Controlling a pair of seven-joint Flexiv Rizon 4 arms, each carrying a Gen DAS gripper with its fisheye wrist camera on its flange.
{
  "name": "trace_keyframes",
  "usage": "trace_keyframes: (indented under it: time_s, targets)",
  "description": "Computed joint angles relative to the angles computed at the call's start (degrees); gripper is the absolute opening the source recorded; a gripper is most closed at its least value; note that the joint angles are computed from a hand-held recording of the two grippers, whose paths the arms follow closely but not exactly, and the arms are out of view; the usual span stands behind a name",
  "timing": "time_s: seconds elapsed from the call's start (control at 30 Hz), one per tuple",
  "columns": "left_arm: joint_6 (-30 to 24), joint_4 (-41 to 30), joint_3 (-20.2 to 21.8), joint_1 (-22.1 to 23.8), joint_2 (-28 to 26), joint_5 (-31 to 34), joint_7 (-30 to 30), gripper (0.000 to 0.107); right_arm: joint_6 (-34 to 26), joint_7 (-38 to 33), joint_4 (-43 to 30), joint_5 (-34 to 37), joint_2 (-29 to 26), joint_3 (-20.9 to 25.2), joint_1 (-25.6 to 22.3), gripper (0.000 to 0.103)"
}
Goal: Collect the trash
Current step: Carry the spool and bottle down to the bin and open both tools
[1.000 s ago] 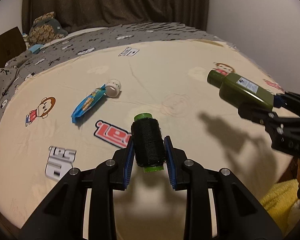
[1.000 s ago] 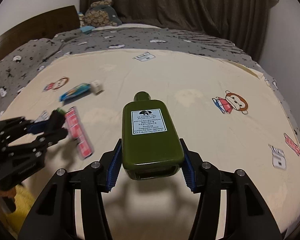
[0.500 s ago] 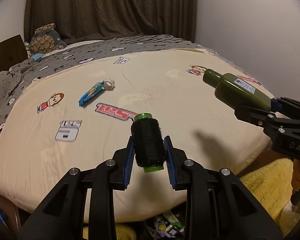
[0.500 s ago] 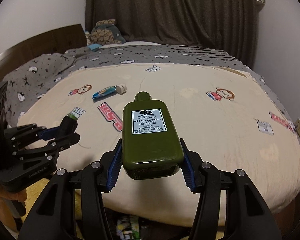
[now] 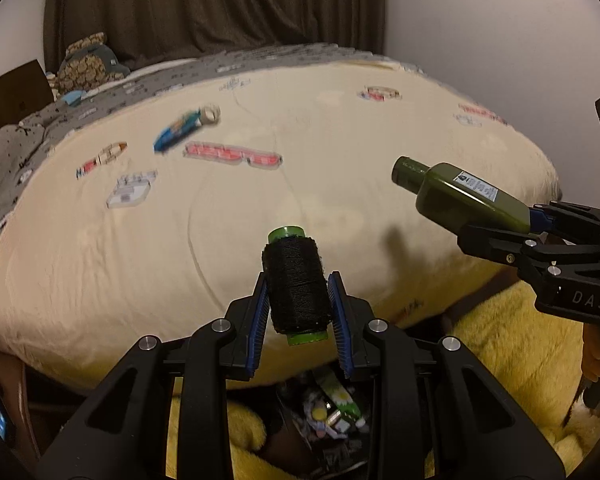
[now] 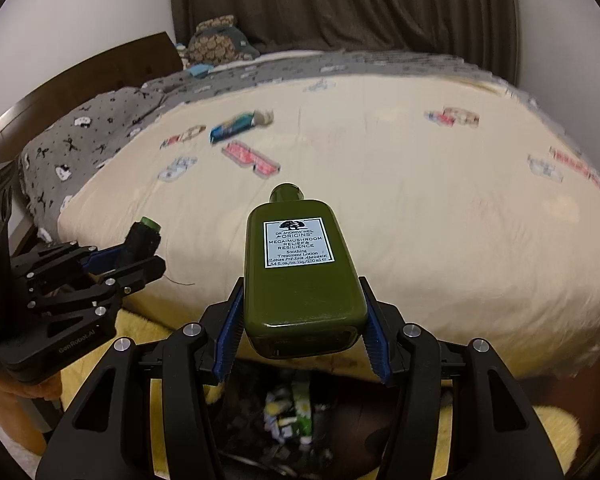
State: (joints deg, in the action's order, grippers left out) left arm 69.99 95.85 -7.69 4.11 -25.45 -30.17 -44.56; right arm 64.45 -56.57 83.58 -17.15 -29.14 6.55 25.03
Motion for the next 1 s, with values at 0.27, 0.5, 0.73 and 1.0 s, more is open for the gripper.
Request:
trace_keyframes:
  time_s: [0.27,0.5,0.73,1.0]
  targets:
    - [-4.0,2.1,2.4,-0.7,-0.8,2.9,-3.2,0.028,-4.4,-6.1,0.4,5.1,-0.7,4.2,-1.0,0.054]
    - [-7.5,3.3,4.1,-1.1,-2.0,6.7,-5.7,0.028,-10.2,-8.9,0.2,9.7,-1.6,5.6,-1.5,0.054]
    - [-11.9,2.1,6.0,-1.8,-4.8,11.3,-9.6,0.028,-18.5,-10.9,-2.8,13.6,-4.6,6.1,-1.3,0.054]
    - [-17.5,0.8,6.1,-1.6,-7.2,13.3,-11.6,0.028,-24.0,-9.4,-4.3,15.2,-7.2,5.6,-0.7,0.054]
